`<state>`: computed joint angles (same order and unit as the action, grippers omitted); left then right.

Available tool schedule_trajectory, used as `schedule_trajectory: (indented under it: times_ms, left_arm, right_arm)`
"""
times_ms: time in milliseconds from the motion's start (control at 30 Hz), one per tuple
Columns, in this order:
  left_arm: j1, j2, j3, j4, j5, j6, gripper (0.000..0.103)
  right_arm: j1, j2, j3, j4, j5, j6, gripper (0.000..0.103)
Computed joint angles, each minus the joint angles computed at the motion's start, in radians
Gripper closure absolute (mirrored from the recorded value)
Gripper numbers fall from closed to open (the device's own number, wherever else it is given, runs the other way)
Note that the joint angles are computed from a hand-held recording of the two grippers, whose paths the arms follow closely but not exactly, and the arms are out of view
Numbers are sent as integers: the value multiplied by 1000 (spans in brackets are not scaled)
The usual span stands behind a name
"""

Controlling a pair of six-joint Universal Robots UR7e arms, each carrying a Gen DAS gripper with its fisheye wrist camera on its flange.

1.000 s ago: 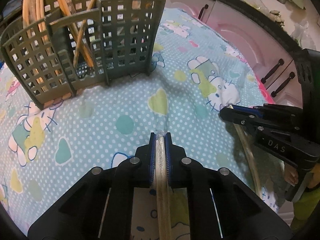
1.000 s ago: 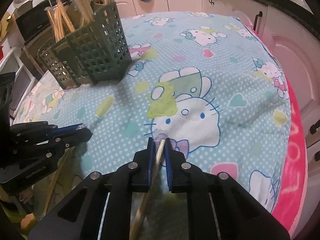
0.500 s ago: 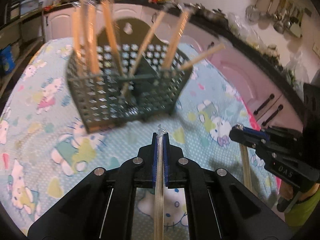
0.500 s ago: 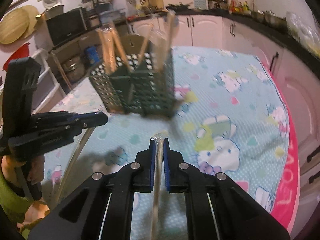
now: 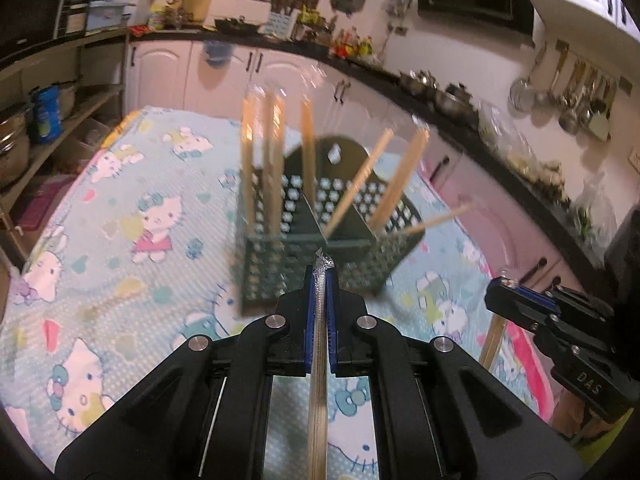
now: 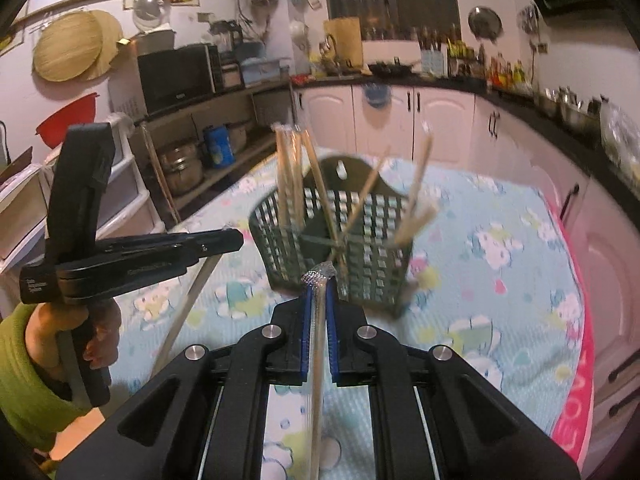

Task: Organize utensils
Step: 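Lift the chopsticks upright and carry them above the caddy with both tools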

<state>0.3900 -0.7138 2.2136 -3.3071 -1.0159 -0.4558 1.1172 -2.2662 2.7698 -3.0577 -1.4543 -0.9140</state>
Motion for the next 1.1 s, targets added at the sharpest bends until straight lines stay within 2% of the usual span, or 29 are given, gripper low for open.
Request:
schedule_trajectory:
  times_ms: [233,467,633,833,1100]
  left_arm:
    - [19,-41,-23,-22,31,45,102]
    - [27,-58,-79,-56,72,117,102]
    - [31,-26,-142,-140,98,188,102]
    - [42,36,-230,-252,107,262,102]
    - [46,119,-325,-350,135,349,102]
  right_arm:
    - [163,114,-51,-130,-64,77,97]
    - [262,185,-110,-224,-56,132,97]
    - [317,233,-167,-263,-63,162,97]
    - [348,279,-211,-333,-54,168,97]
    - [327,334,-236,-433,-12,156,97]
